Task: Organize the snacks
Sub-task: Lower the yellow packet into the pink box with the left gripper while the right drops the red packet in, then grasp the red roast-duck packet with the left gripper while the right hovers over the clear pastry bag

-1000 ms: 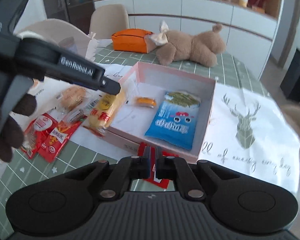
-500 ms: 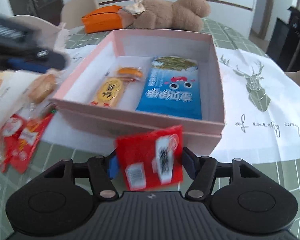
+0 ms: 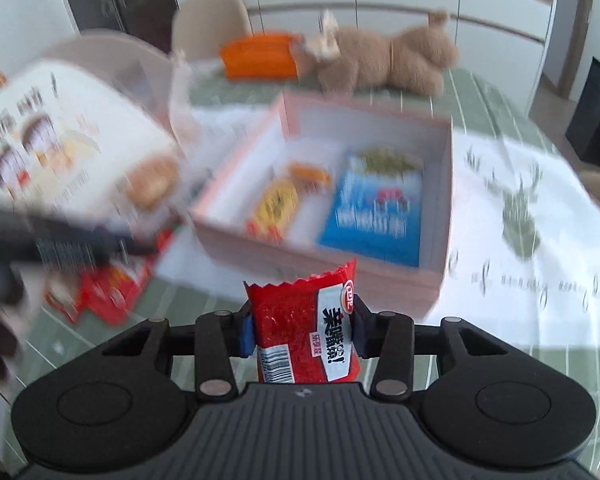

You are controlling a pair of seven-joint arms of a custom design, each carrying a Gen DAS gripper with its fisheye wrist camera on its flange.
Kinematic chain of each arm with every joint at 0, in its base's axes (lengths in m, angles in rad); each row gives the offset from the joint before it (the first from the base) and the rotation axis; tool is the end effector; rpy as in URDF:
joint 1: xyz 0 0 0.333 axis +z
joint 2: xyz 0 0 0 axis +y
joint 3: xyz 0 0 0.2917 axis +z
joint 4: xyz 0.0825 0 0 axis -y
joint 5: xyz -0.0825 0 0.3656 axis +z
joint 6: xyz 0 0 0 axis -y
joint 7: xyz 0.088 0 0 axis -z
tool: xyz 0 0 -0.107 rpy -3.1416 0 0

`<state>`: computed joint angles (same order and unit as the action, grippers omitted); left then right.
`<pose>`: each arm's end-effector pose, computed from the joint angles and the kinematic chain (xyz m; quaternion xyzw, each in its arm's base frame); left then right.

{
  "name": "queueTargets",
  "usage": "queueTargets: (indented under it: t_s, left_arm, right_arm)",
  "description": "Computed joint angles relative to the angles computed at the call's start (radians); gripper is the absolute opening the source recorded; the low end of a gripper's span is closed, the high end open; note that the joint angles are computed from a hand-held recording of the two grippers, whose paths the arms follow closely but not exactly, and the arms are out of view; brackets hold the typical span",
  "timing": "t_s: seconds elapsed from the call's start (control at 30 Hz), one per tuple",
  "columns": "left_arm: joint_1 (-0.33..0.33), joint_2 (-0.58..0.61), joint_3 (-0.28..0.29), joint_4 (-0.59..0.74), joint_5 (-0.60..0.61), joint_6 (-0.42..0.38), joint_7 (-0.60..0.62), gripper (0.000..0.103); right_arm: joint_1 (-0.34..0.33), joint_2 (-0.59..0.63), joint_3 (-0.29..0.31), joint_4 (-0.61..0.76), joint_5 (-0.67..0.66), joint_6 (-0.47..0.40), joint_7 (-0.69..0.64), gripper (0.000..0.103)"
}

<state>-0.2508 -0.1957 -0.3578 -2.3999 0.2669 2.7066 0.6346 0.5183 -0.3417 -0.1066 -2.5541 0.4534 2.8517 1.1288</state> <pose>0.4006 -0.2943 0.4260 -0.7159 0.6464 -0.2350 0.1202 0.4258 0.1590 0.4433 -0.7991 0.4992 -0.1149 0.3147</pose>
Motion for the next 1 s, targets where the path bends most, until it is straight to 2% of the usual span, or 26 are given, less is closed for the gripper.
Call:
queueTargets:
  t_s: [0.07, 0.13, 0.2, 0.33, 0.47, 0.67, 0.77, 0.83, 0.97, 1.0]
  left_arm:
    - [-0.018, 0.008, 0.004, -0.007, -0.031, 0.004, 0.029, 0.042]
    - [-0.026, 0.008, 0.004, -0.013, -0.045, -0.003, 0.042, 0.042]
    - [-0.025, -0.009, 0.003, -0.029, -0.044, -0.017, 0.04, 0.042]
    - [-0.003, -0.073, -0.001, -0.083, -0.032, -0.042, 0.015, 0.042]
    - [0.066, -0.144, -0.029, -0.131, 0.037, -0.072, -0.059, 0.042]
    - [0.126, -0.202, -0.034, -0.172, 0.063, -0.144, -0.115, 0.042]
    - [0.123, -0.205, -0.023, -0.178, 0.046, -0.16, -0.109, 0.042]
    - [0.126, -0.184, -0.038, -0.151, 0.069, -0.183, -0.105, 0.043]
    - [0.1, -0.143, -0.035, -0.118, 0.074, -0.151, -0.086, 0.044]
    - [0.087, -0.13, -0.027, -0.111, 0.063, -0.133, -0.068, 0.043]
  right_arm:
    - [0.006, 0.02, 0.0, 0.037, 0.015, 0.049, 0.004, 0.044]
    - [0.043, 0.072, -0.017, 0.077, 0.051, 0.154, -0.028, 0.061]
    - [0.027, 0.143, -0.002, 0.143, 0.024, 0.182, 0.003, 0.061]
    - [-0.085, 0.209, 0.09, 0.212, -0.132, 0.117, 0.158, 0.061]
    - [-0.078, 0.143, 0.093, 0.151, -0.093, 0.017, 0.105, 0.061]
    - [-0.099, -0.014, 0.137, -0.031, -0.233, -0.146, 0.174, 0.061]
    - [-0.093, -0.081, 0.133, -0.11, -0.271, -0.178, 0.236, 0.061]
    - [-0.078, -0.113, 0.11, -0.142, -0.257, -0.195, 0.266, 0.061]
    - [-0.071, -0.126, 0.095, -0.179, -0.245, -0.18, 0.346, 0.061]
    - [-0.074, -0.127, 0.104, -0.189, -0.254, -0.166, 0.371, 0.058]
